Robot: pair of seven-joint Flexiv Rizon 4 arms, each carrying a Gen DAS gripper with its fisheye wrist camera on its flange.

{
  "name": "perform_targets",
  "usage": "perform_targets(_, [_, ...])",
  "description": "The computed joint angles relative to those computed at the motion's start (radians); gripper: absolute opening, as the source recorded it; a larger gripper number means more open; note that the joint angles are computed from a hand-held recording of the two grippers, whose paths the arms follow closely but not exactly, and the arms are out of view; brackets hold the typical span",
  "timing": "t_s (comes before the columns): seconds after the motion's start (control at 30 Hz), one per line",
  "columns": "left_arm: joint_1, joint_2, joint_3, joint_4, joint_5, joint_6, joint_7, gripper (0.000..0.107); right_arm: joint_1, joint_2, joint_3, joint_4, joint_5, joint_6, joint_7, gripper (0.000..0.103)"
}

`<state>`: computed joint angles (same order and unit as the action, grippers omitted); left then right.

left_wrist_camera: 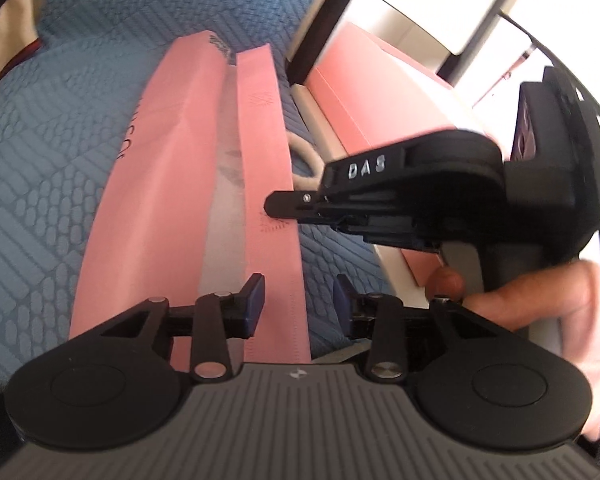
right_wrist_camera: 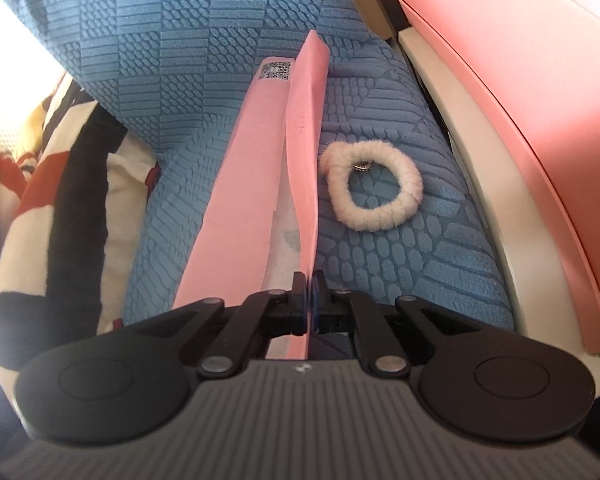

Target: Organize objects

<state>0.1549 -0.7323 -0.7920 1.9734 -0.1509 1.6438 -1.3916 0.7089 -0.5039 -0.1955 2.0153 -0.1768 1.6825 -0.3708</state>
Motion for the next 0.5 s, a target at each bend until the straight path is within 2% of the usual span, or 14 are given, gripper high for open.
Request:
perform_targets(0.07, [-0.045, 0.012, 0.049, -0.017, 0.003, -0.010, 0.006, 0.043, -0.006, 0.005, 0.007, 0.002, 0.003, -0.002, 0.000, 0.006])
perform_targets(0.13, [-0.121, 0.040, 0.136, -0.033, 0.009, -0.016, 0.019, 0.042, 0.003, 0.012, -0.001, 0.006, -0.003, -0.016, 0.003, 0.006])
perform_targets(0.2, [-0.232, 0.072, 0.264, -0.055, 0.014, -0.020, 0.028, 0.033, 0.016, 0.017, -0.018, 0.013, -0.009, -0.023, 0.014, 0.006])
perform_targets(0.23, [-0.257, 0.076, 0.292, -0.060, 0.011, -0.019, 0.036, 0.025, 0.024, 0.019, -0.028, 0.015, -0.013, -0.028, 0.020, 0.006])
perform_targets(0.3, [-0.243, 0.071, 0.270, -0.051, -0.006, 0.005, 0.040, 0.017, 0.044, 0.022, -0.055, 0.023, -0.025, -0.031, 0.035, 0.006])
perform_targets(0.33, [-0.215, 0.064, 0.236, -0.044, -0.016, 0.019, 0.038, 0.013, 0.055, 0.023, -0.071, 0.026, -0.031, -0.027, 0.041, 0.007])
perform_targets(0.4, [-0.128, 0.037, 0.137, -0.026, -0.039, 0.034, 0.012, 0.011, 0.087, 0.023, -0.111, 0.033, -0.042, -0.018, 0.049, 0.009])
perform_targets(0.5, [-0.004, -0.020, 0.008, -0.008, -0.062, 0.036, -0.052, 0.009, 0.176, 0.013, -0.214, 0.050, -0.034, 0.035, 0.040, 0.011])
